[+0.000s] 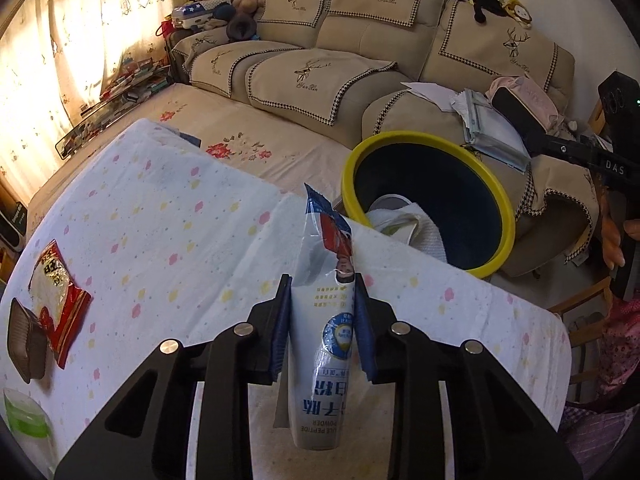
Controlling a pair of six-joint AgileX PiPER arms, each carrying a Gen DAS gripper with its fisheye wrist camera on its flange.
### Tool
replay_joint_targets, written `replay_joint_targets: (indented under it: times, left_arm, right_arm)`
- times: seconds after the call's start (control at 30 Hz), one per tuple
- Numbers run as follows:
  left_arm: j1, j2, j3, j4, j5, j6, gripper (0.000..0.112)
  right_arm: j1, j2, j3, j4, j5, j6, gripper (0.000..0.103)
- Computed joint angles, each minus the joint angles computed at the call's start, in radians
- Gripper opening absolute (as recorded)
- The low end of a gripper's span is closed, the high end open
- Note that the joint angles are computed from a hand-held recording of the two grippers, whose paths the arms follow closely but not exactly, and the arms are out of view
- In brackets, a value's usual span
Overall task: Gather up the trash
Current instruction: 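Carry the toothpaste tube with the left gripper into the yellow bin and release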
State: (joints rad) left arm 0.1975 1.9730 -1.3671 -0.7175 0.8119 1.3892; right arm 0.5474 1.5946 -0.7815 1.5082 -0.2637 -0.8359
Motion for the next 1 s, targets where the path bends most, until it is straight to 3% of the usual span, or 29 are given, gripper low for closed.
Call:
replay_joint_targets:
  times: [0.3,0.47,0.67,0.7,0.73,0.8,1.0]
  left_arm:
    - [-0.165,-0.105,0.028,-0.007,0.027,-0.092,0.029]
    - [-0.315,-0.067,-0.035,0.043,-0.008,-0.231,0.029]
    - [-0.45,0.044,-0.15,0.117,-0.053,-0.391,0.03]
    - [-0.468,0.065,-0.169,0.135,-0.063,-0.42,0.038]
    - [-0.485,0.082,-0.186,0.155,-0.075,-0.452,0.055]
    - [-0.507,0.098,-0.185,0.16,-0.123,-0.478,0.07]
    - [-0.47,0.058,-0.106,0.06,-0.164,-0.43,0.071]
  right_arm:
    - [-0.03,-0.148,0.158,-0.132,-0.025,0.143,0.052]
    - [-0.068,-0.218,0.222,-0.216,-0.019,0.234,0.052]
    - [-0.083,-0.272,0.254,-0.214,-0.032,0.229,0.053]
    - [-0.088,-0.276,0.257,-0.214,-0.032,0.228,0.055]
    - [-0.091,-0.281,0.261,-0.213,-0.033,0.229,0.056]
    - [-0.098,-0.283,0.262,-0.208,-0.029,0.228,0.056]
    - [-0.104,-0.267,0.251,-0.218,-0.016,0.234,0.056]
